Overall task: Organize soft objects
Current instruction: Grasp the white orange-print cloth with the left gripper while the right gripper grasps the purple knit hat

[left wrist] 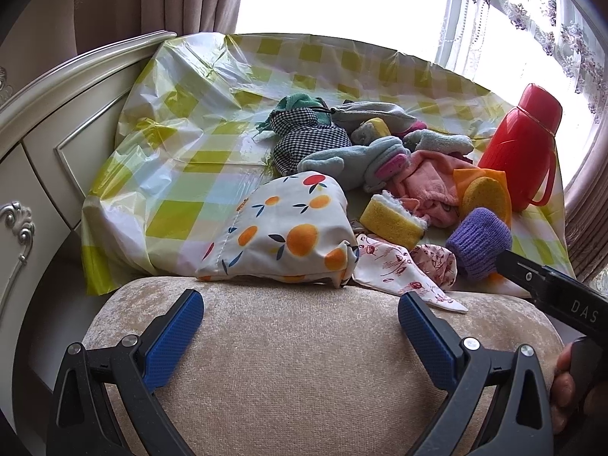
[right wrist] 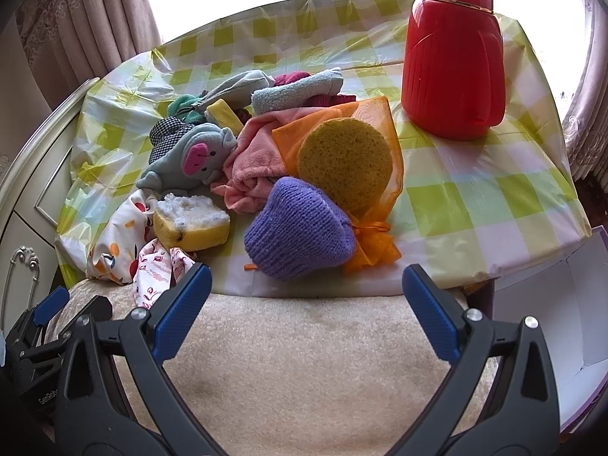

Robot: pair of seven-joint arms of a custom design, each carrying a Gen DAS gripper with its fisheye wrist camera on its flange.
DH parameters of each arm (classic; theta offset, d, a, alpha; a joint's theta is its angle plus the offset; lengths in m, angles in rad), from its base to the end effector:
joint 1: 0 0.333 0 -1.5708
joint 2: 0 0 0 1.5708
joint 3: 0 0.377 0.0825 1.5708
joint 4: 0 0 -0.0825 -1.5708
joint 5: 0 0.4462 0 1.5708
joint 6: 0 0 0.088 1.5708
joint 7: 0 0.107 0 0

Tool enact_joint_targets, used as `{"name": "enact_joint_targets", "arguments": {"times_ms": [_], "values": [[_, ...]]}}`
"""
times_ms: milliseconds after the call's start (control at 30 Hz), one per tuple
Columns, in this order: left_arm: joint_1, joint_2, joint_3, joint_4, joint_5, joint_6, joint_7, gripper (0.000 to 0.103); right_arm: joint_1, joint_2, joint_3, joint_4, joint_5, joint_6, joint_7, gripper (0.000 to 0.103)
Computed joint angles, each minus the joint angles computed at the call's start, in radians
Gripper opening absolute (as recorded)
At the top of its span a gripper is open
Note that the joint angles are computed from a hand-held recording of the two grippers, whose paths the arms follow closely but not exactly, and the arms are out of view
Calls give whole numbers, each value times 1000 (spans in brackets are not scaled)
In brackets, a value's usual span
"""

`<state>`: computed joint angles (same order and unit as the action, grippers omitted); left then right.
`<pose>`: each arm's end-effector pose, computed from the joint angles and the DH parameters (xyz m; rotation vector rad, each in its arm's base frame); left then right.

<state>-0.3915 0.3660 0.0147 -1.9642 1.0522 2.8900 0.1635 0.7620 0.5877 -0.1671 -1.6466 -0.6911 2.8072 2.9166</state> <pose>0.6350 -0.3068 0.3425 -1.8829 1.7603 -0.7260 0.6357 0.4952 0.3426 -1.6692 1.8460 -0.4892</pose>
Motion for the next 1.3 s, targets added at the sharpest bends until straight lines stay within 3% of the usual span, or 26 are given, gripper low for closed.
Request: {"name": "enact_joint_targets", "arguments": {"times_ms": [167,267,400,500,600,700,833,933,1133,1300], "values": [[-5,6,11,5,35,-11,-31,103,18,5,-11,11,-13,-14,6,101],[14,8,4,5,26,36,-15,103,33,0,-24,9,-44,-19,34,101],[49,17,-18,4,-97,96,77,103,-8,13,18,21,-11,-29,-5,101],[-2,4,36,-1,-103,117,52,103,-14,10,15,16,7,-14,-14,101],[-25,-5,47,-4,-117,97,71,103,-25,12,28,22,23,-20,-53,101],[-57,-10,77,0,-62,91,22,103,-6,9,0,20,11,-15,-33,101],[-13,18,27,22,-122,55,94,103,-2,12,-10,22,-1,-10,-9,101],[-37,16,73,27,-88,70,35,103,-18,22,8,34,20,-1,-28,101],[103,82,-61,90,-364,73,292,103,-49,55,53,93,90,-67,-155,101],[237,175,-224,193,-617,-51,570,103,-92,97,99,151,189,-121,-275,99]]}}
